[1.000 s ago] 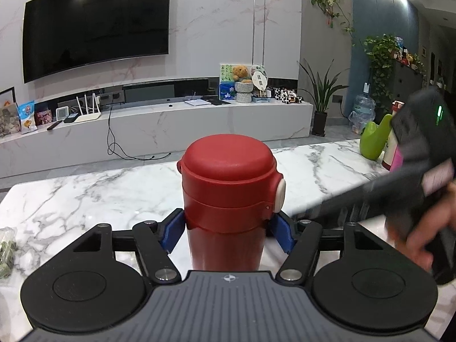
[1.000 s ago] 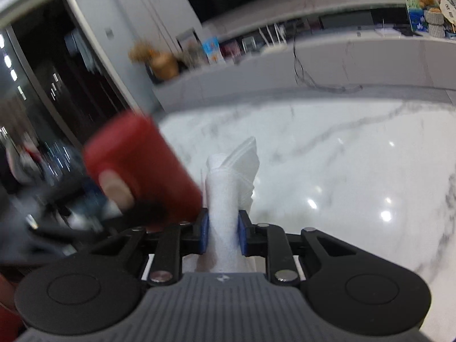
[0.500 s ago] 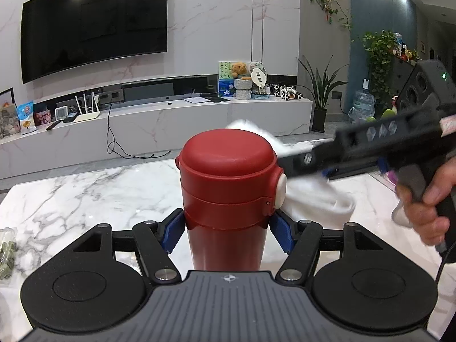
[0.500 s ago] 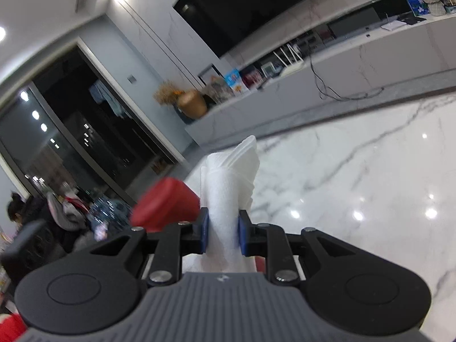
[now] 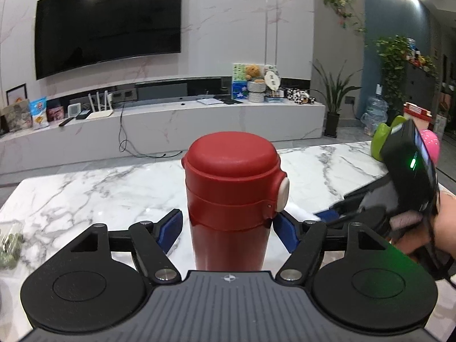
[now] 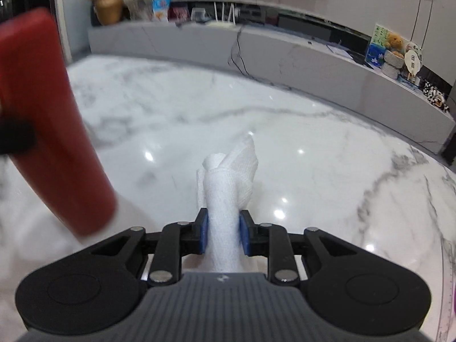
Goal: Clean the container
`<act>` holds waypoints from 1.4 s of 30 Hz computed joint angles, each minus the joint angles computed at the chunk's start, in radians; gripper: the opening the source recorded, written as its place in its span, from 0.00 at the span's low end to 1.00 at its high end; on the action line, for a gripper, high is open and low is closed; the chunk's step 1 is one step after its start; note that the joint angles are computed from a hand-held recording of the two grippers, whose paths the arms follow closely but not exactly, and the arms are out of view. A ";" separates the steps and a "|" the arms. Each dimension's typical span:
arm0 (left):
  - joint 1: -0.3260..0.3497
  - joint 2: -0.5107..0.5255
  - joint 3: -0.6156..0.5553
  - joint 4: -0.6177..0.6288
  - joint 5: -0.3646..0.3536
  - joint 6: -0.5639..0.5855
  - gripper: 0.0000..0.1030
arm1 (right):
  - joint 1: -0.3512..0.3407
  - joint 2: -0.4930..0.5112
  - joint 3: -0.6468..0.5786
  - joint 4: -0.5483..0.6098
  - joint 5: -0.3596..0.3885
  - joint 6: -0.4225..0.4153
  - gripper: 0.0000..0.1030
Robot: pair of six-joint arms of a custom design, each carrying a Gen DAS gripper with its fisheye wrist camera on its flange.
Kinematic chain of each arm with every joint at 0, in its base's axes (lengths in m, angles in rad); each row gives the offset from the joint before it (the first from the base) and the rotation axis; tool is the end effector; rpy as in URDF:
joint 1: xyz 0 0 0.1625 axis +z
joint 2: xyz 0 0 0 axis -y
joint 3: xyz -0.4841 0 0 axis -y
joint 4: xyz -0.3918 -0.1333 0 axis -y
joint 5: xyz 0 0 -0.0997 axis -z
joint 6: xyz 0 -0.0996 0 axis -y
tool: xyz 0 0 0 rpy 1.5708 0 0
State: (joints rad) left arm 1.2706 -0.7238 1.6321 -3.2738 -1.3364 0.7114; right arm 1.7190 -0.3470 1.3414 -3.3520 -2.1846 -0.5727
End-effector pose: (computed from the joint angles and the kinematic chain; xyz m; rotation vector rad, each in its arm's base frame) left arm -0.0702 -0.7557 0.1775 1.1394 2.3206 -0.9988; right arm 0.1928 -0.7769 0.0117 0.5237 -2.2401 0.7731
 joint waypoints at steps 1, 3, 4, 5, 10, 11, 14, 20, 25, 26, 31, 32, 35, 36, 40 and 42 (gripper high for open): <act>-0.001 0.002 0.000 -0.002 0.004 0.001 0.67 | 0.000 0.010 -0.013 -0.006 -0.001 -0.010 0.30; -0.002 0.004 -0.002 0.003 0.005 0.010 0.64 | 0.006 0.017 -0.021 -0.001 -0.010 -0.019 0.34; -0.001 0.005 -0.004 0.008 0.006 0.013 0.61 | 0.006 0.013 -0.015 0.003 -0.006 -0.020 0.40; -0.001 0.006 -0.005 0.008 0.006 0.019 0.61 | 0.005 0.011 -0.016 0.013 0.001 -0.014 0.41; 0.019 -0.002 -0.025 0.060 -0.056 0.081 0.61 | -0.006 -0.031 0.041 -0.009 0.087 0.050 0.52; 0.026 -0.004 -0.033 0.081 -0.074 0.101 0.61 | -0.006 -0.040 0.064 -0.032 0.109 0.071 0.54; 0.045 -0.012 -0.065 0.159 -0.125 0.142 0.61 | -0.013 -0.068 0.114 -0.096 0.172 0.132 0.55; 0.059 -0.016 -0.089 0.218 -0.158 0.143 0.61 | -0.018 -0.077 0.155 -0.195 0.193 0.203 0.53; 0.052 -0.016 -0.073 0.195 -0.144 0.154 0.61 | -0.019 -0.057 0.153 -0.206 0.168 0.210 0.50; 0.051 -0.015 -0.071 0.191 -0.140 0.151 0.61 | -0.020 -0.054 0.154 -0.206 0.171 0.213 0.50; 0.045 -0.013 -0.054 0.153 -0.119 0.146 0.61 | -0.019 -0.027 0.140 -0.204 0.150 0.178 0.50; 0.043 -0.012 -0.050 0.142 -0.112 0.145 0.62 | -0.020 -0.023 0.137 -0.199 0.148 0.180 0.50; 0.037 -0.011 -0.038 0.119 -0.096 0.140 0.62 | -0.021 -0.006 0.125 -0.208 0.132 0.156 0.44; 0.036 -0.012 -0.036 0.115 -0.090 0.135 0.63 | -0.022 -0.007 0.125 -0.208 0.138 0.149 0.35; 0.030 -0.017 -0.024 0.097 -0.070 0.116 0.63 | -0.029 -0.020 0.127 -0.181 0.175 0.170 0.25; 0.027 -0.019 -0.016 0.083 -0.064 0.110 0.63 | -0.033 -0.030 0.131 -0.178 0.207 0.192 0.24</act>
